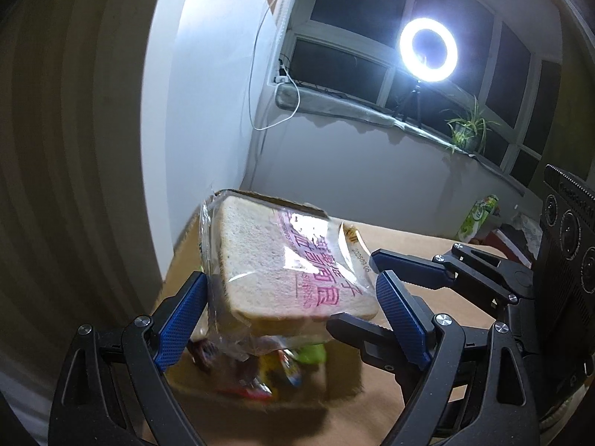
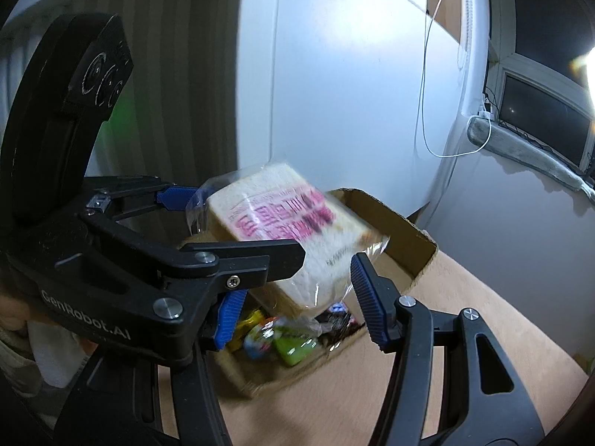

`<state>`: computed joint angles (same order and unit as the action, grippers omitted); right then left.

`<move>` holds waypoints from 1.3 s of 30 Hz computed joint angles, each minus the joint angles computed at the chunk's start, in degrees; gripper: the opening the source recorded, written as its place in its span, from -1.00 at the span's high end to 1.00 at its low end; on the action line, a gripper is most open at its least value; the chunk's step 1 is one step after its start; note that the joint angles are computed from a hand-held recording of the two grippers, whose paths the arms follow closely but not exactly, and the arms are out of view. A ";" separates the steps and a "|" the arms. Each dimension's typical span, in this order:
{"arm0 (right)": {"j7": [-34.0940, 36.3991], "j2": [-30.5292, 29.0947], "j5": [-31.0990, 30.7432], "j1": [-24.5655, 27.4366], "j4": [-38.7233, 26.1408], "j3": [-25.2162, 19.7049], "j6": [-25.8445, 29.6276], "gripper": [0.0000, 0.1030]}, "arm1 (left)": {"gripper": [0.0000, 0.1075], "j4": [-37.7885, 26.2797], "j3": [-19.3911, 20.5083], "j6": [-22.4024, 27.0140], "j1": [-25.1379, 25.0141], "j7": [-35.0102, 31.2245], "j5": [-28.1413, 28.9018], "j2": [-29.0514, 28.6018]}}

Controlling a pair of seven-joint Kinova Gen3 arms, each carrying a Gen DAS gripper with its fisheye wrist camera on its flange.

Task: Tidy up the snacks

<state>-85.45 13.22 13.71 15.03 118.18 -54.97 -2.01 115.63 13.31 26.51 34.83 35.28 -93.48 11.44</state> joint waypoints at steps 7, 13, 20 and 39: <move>-4.02 -0.95 -0.85 -12.88 1.99 15.94 -0.87 -0.35 | -0.91 -2.76 0.83 6.42 -0.28 -7.73 11.48 4.45; 5.18 -5.27 -13.89 -2.43 10.00 7.46 -9.65 -0.77 | -0.91 0.33 -3.34 11.78 7.67 0.97 7.88 2.69; 12.12 -11.75 -26.84 -7.06 16.48 13.73 -14.19 -1.00 | -0.91 0.17 -0.03 19.58 9.30 4.42 5.55 2.14; -19.42 -30.97 0.05 -5.59 27.85 36.33 -11.13 -1.00 | -0.91 -16.11 -0.49 29.52 22.87 -9.39 11.36 11.03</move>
<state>-104.87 -17.74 13.76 9.44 146.03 -18.65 -13.14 99.52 12.81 56.03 57.71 25.89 -82.11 22.48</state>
